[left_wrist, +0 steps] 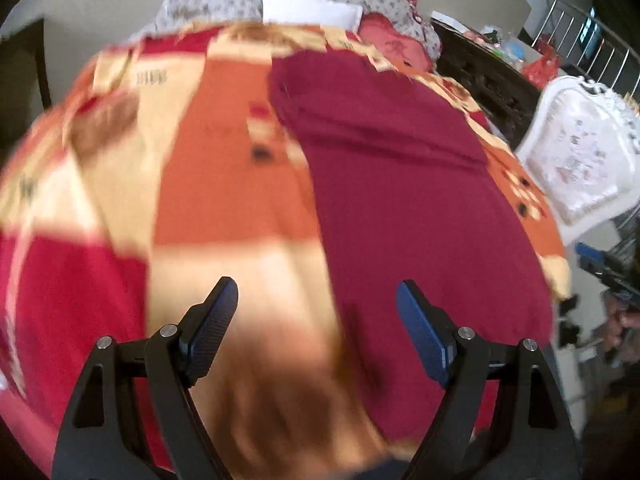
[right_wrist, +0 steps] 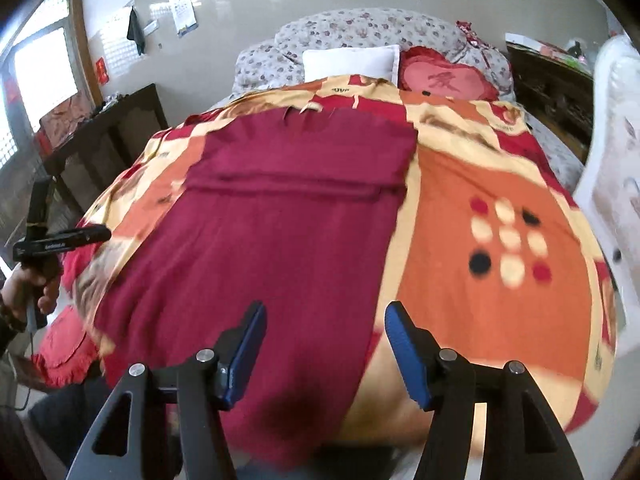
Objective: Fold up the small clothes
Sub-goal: 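Grasp the sweater hem with the left tool and lift it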
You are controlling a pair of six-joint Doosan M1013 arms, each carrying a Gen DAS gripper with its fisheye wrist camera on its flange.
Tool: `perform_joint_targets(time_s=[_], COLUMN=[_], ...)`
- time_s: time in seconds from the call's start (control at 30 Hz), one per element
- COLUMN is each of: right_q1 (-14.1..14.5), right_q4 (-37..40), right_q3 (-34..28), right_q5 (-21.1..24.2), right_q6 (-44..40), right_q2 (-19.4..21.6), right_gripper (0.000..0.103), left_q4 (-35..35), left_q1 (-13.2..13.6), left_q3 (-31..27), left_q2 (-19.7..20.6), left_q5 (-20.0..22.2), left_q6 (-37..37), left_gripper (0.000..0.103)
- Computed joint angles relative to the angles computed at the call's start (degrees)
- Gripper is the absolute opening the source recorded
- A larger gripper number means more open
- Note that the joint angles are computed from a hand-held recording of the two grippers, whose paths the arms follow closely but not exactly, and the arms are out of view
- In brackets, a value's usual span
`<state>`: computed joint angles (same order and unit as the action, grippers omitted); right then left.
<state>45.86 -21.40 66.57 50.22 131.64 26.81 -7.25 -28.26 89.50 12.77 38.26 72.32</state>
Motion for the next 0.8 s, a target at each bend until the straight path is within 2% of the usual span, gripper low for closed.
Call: perform_joint_targets(time_s=[0.1,0.17,0.3,0.33,0.47,0.67,0.73,0.8], right_q1=[1.80,2.48,2.50,2.47,2.72,3.22,3.02,2.72], right_q4=[-4.05,-6.40,-7.64,-7.94,-7.67,-9.07,-8.34,-7.22], right_q3=[2.24,3.13,5.04,5.63,7.26,9.26,9.77,10.04], right_q5=[0.42,0.63,-0.66,-0.68,-1.20,-3.10,-4.06,-4.83], right_q6=[3.83,6.23,12.61,14.40,16.95,19.30,19.52,19.98], right_q2=[-0.90,-1.14,-2.00,-2.26,-3.08,-4.21,-4.37,-4.41], right_gripper=[0.059,0.059,0.059,0.059,0.059,0.059,0.059,0.059], left_q4=[1.02,-0.94,-1.53,-3.70,-19.90,-34.66,-37.67,-37.70], left_q1=[-2.32,-3.13,-4.56,-4.44,-2.56,-0.49,-0.01,-0.01], left_q3=[2.83,3.75,4.33,4.19,4.46,6.90,7.36,7.27], left_q2=[-1.55,-1.57,-1.23,-1.12,-0.70,-0.98,-1.01,-0.98], left_q5=[0.08,0.68,0.04,-0.15,-0.11,-1.46,-2.45,-3.45], left_q6=[-0.47,-0.10,-0.72,1.08,12.64,19.17,19.91,19.49], left_gripper=[0.082,0.082,0.082,0.082,0.082,0.082,0.075,0.057])
